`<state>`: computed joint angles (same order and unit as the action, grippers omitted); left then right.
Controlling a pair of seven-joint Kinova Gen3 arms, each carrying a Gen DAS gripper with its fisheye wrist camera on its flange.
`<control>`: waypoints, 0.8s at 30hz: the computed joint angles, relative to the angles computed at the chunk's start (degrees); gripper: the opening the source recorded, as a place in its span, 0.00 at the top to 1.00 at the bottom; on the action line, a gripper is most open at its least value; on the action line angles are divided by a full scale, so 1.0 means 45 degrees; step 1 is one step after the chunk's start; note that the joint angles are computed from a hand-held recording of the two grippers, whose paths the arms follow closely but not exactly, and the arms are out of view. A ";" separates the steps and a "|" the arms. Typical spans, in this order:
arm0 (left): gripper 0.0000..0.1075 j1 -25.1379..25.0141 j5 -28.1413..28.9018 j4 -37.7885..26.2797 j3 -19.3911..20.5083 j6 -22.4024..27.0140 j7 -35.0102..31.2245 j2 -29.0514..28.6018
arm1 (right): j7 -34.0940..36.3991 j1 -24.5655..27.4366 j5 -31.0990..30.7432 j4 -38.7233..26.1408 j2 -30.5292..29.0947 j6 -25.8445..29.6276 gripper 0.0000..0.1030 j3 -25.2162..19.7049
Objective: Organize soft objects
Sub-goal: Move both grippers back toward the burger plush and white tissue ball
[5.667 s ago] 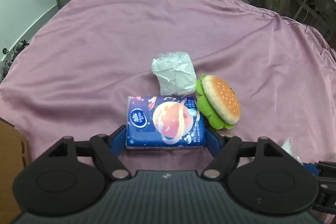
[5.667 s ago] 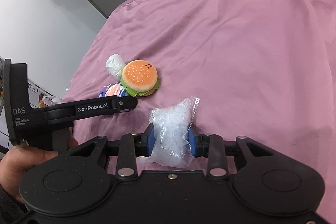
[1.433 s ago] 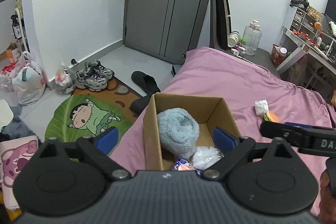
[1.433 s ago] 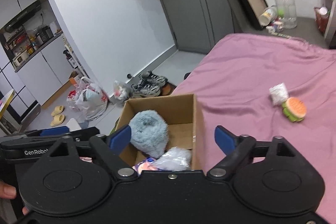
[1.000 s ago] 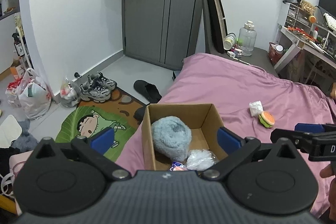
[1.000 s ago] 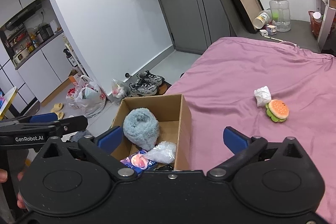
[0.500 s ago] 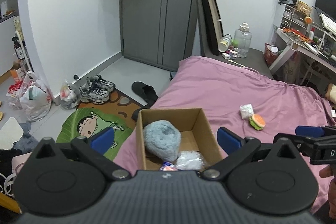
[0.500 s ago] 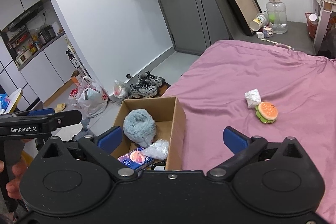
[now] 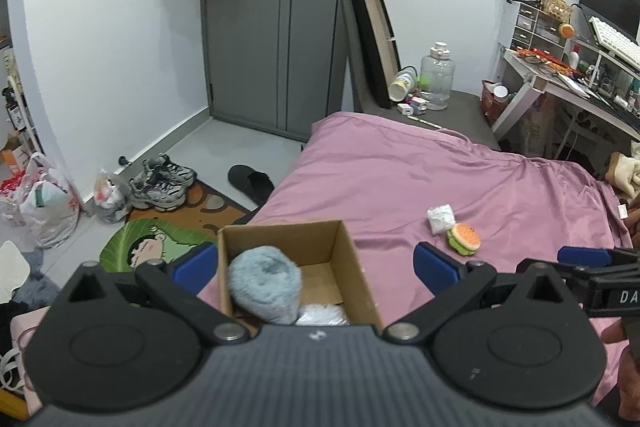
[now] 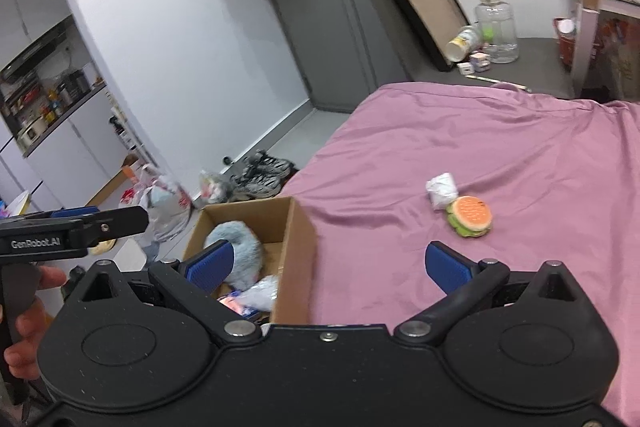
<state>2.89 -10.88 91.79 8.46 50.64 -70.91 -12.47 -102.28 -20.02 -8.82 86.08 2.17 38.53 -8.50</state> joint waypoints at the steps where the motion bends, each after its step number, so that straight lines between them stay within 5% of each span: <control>1: 0.04 0.0009 -0.0024 -0.0019 0.0063 -0.0083 0.0046 0.0085 | 0.0075 0.0077 -0.0150 0.0035 0.0023 -0.0012 0.00 0.0054; 18: 0.06 0.1103 -0.0100 -0.0577 -0.0055 -0.1370 0.0420 0.2288 | 0.0444 0.1074 -0.0357 0.1175 0.0274 -0.1533 0.00 0.0527; 24: 0.14 0.1557 0.0242 -0.0947 -0.0262 -0.1844 0.0151 0.3225 | 0.0575 0.1423 -0.0433 0.0968 0.0810 -0.1307 0.11 0.0648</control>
<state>9.90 -9.79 87.53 7.29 42.34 -70.23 2.05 -99.69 -13.62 -10.77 90.43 5.81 32.65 -5.58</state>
